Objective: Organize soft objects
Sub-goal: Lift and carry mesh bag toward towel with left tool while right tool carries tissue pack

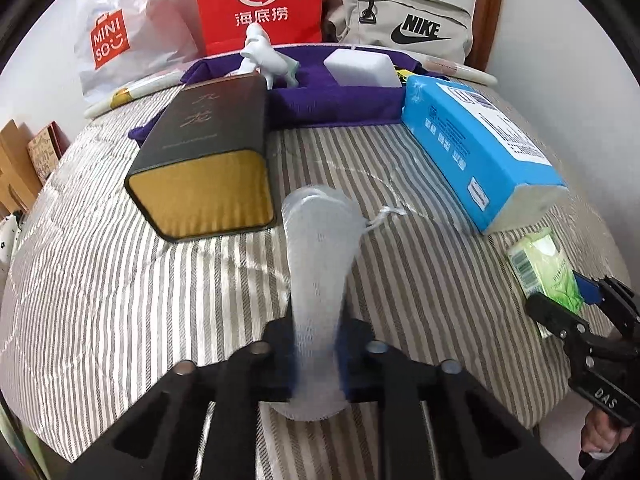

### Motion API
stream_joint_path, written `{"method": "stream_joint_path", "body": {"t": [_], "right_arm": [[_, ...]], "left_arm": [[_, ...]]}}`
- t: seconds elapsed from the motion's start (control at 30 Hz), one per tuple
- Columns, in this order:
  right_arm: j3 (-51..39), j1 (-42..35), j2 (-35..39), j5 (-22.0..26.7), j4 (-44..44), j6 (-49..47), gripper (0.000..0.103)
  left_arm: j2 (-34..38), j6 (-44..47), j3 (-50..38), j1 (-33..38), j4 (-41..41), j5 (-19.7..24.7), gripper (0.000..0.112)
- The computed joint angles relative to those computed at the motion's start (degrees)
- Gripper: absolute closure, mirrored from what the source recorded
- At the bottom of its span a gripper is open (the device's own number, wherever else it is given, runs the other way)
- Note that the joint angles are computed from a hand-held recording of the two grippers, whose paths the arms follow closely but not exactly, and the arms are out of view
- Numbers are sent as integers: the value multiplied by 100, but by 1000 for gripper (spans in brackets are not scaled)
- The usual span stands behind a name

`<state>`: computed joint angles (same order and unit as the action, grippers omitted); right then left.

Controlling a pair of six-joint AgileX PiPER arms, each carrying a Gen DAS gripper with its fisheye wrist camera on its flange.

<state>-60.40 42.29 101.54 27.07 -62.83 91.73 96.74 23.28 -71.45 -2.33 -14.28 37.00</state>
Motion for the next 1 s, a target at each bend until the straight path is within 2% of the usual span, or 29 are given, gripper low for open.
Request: {"method": "stream_joint_path", "body": {"t": [0.1,0.2,0.3,0.43,0.6,1.0], "right_arm": [[-2,11,-70,-19,252,-215,50],[-69,134,-113,154,354,-372,51],[-192,296,-210,405,512,-648,51],[-452,517,-278,877,564,-941,51],[-704,623,-522,1093,656,-1284,51],[-1449,646,-662,1347,1072,-2260,50]], "left_arm": [[-95,174,43,106,-157,132,102],[-299,97,183,107,21,67,102],[-471,152,202,182,19,88,102],[-609,320,5,411,-275,345,102],[-701,239,-387,618,-388,685,102],[-784,1,-1074,850,-433,1057,102]]}}
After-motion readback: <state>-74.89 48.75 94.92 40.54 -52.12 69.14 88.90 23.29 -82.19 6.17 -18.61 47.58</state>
